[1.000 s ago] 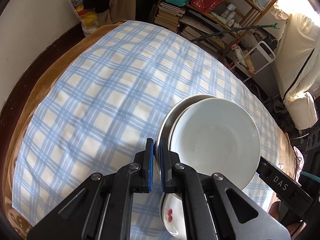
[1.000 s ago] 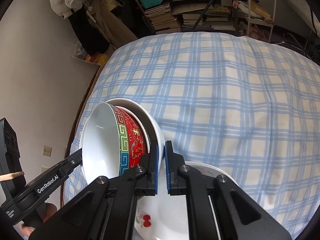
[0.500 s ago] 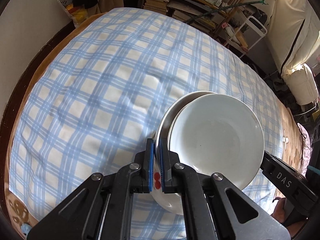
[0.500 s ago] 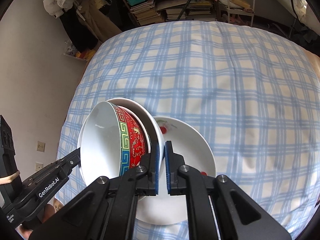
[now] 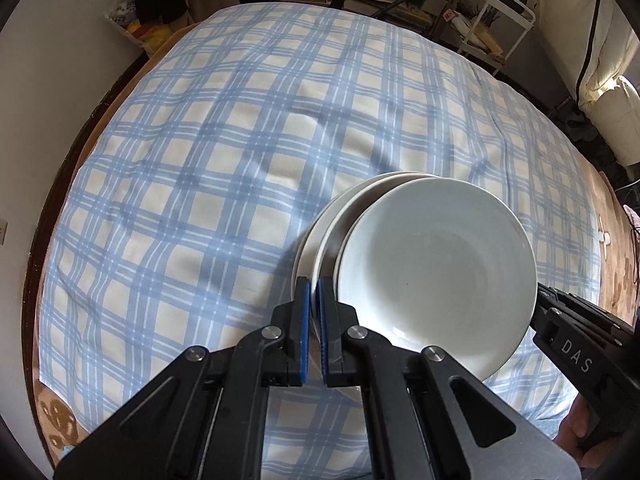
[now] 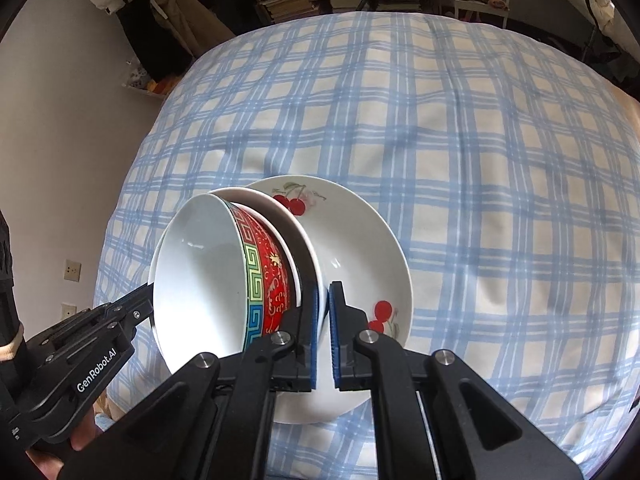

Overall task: Organize plates and bowls
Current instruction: 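Lower the plate and bowls onto the cherry plate with both grippers, then open both grippers and lift them off the stack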

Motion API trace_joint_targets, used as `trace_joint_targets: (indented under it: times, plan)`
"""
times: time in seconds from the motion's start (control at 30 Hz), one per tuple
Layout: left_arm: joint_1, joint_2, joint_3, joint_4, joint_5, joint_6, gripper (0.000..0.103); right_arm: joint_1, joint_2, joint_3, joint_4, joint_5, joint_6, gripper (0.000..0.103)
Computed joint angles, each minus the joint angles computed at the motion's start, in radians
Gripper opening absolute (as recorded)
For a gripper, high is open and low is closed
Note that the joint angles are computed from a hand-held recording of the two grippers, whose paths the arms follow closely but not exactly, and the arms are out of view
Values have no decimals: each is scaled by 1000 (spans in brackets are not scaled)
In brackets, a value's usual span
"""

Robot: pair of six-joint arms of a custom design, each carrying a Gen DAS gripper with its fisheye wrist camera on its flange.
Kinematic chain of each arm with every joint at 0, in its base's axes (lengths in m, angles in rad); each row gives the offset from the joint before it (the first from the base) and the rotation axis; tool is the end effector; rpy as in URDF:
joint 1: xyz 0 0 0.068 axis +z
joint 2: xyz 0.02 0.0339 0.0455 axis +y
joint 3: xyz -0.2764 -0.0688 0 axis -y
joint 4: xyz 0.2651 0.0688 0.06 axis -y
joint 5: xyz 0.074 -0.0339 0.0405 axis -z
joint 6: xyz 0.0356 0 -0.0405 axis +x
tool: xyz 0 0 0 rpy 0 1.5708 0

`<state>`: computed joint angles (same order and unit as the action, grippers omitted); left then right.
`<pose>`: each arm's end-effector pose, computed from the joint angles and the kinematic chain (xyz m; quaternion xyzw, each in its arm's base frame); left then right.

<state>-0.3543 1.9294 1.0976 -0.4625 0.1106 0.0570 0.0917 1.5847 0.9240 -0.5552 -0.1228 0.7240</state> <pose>0.3454 -0.1320 0.1116 0.2094 0.9666 -0.0745 0.1280 0.3063 0.0325 0.1720 0.2952 0.9371 0.1253 0.1378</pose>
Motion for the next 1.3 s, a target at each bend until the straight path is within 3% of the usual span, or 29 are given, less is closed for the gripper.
trace_joint_targets:
  times: [0.33,0.6,0.67,0.73,0.97,1.07,1.13,1.2,1.3]
  plan:
    - [33,10,26,-10,38,8,9,-25,-26,-21,13,-52,-17,11]
    - [50,-88,-35,-3,59,28,15,-18,-147,-39,-53,8,-37,16]
    - [50,-132,-65,3,49,43,17,-15,-194,-48,-73,25,-44,25]
    - [46,-190,-104,18,33,58,23,-7,-246,-57,-93,57,-52,41]
    - [34,-415,-235,83,-28,66,47,43,-445,-79,-149,160,-63,55]
    - [37,-517,-281,97,-40,70,58,95,-533,-88,-155,229,-67,68]
    - [43,-577,-303,100,-47,69,78,132,-582,-92,-160,273,-73,86]
    - [51,-641,-333,115,-57,67,87,173,-610,-84,-184,327,-66,98]
    - [39,-750,-396,158,-113,77,92,245,-649,-77,-200,416,-36,103]
